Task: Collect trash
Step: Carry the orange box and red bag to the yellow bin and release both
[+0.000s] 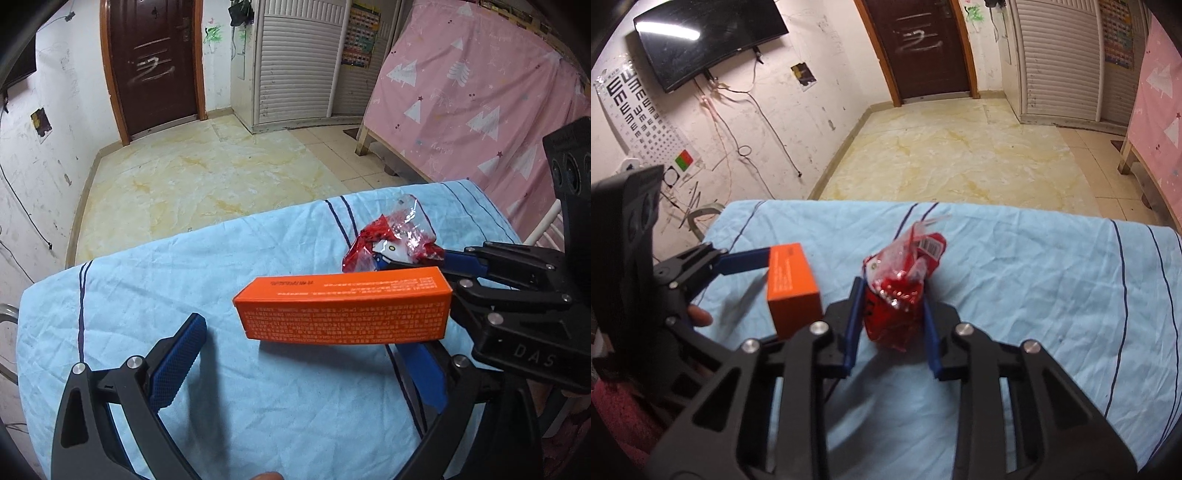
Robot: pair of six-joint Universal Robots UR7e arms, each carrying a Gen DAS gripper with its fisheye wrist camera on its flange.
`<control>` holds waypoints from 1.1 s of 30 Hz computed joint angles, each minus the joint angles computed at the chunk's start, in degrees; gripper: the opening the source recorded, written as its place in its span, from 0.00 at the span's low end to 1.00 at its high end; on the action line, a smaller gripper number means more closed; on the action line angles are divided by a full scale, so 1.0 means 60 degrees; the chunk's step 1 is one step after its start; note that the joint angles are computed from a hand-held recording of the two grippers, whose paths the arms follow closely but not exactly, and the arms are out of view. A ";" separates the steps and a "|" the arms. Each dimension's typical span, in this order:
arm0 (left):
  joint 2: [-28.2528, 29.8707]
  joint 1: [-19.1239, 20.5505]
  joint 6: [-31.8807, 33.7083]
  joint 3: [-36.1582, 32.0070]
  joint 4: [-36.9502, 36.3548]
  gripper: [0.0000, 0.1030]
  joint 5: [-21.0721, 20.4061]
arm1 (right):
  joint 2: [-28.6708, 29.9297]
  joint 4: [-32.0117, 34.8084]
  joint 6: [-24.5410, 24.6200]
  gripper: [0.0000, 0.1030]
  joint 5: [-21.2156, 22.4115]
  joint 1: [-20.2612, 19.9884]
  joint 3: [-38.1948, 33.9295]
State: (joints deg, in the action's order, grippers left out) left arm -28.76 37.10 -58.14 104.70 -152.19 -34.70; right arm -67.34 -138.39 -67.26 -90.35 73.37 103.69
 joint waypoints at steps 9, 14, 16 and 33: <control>0.0277 -0.0567 0.0895 0.0050 -0.0171 0.63 0.0602 | -0.0691 0.0116 -0.0736 0.27 0.0315 -0.0212 0.0408; 0.0487 -0.0656 0.1205 -0.0150 -0.0007 0.63 0.0853 | -0.0842 0.0005 -0.0999 0.27 0.0205 -0.0214 0.0643; 0.0594 -0.0761 0.1482 -0.0176 -0.0048 0.63 0.1048 | -0.0959 -0.0156 -0.1152 0.27 0.0208 -0.0235 0.0780; 0.1060 -0.0967 0.1464 -0.0906 0.1184 0.63 0.1209 | -0.1623 -0.0030 -0.1289 0.27 0.0900 -0.0770 0.0701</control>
